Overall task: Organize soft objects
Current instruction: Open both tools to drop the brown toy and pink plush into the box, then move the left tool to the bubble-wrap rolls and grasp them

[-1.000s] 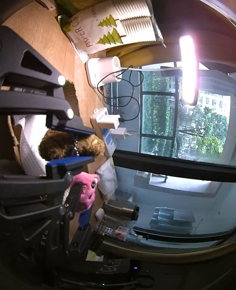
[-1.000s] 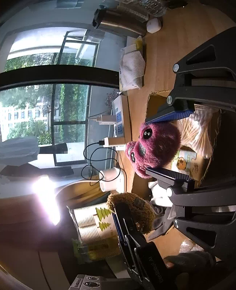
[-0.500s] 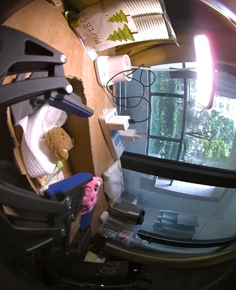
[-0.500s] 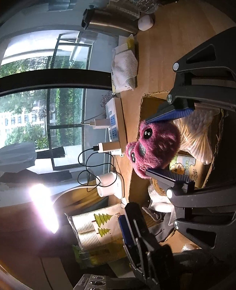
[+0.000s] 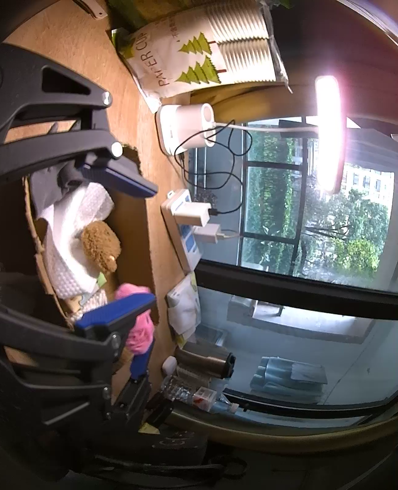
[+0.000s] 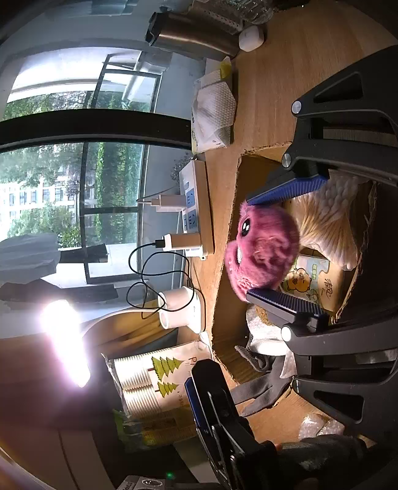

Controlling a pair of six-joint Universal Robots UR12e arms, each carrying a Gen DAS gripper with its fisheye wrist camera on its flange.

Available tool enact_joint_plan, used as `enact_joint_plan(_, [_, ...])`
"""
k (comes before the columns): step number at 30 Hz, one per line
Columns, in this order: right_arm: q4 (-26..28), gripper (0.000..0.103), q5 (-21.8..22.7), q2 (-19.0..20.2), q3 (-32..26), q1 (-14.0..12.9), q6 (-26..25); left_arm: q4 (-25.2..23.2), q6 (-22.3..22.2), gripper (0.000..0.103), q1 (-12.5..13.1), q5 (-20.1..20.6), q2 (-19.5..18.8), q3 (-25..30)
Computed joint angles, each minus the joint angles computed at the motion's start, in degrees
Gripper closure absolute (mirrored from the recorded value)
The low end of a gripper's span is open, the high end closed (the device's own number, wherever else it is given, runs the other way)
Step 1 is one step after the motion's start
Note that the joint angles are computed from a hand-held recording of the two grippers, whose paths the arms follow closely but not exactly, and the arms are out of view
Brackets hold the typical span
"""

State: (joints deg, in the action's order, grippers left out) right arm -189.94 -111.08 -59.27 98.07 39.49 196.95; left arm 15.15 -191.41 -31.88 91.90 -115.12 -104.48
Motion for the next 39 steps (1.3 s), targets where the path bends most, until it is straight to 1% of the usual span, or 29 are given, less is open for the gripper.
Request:
enact_joint_plan(10, [-1.99, 0.045, -0.34, -0.31, 0.4, 0.55, -0.59, 0.78, 0.41, 0.037, -0.44, 1.49, 1.59, -1.67])
enact_joint_plan(15, [-3.0, 0.045, -0.52, -0.85, 0.89, 1.2, -1.13, 1.38, 0.86, 0.037, -0.88, 2.21, 2.58, -2.69])
enact_joint_plan(24, [-4.62, 0.045, -2.27, -2.07, 2.11, 2.78, -1.53, 2.75, 1.16, 0.036, -1.54, 3.29, 4.24, -4.54])
enact_joint_plan(39, [-4.79, 0.045, -4.71, -3.23, 2.94, 4.74, -2.3, 3.63, 0.54, 0.036, -1.71, 3.71, 6.4, -7.86])
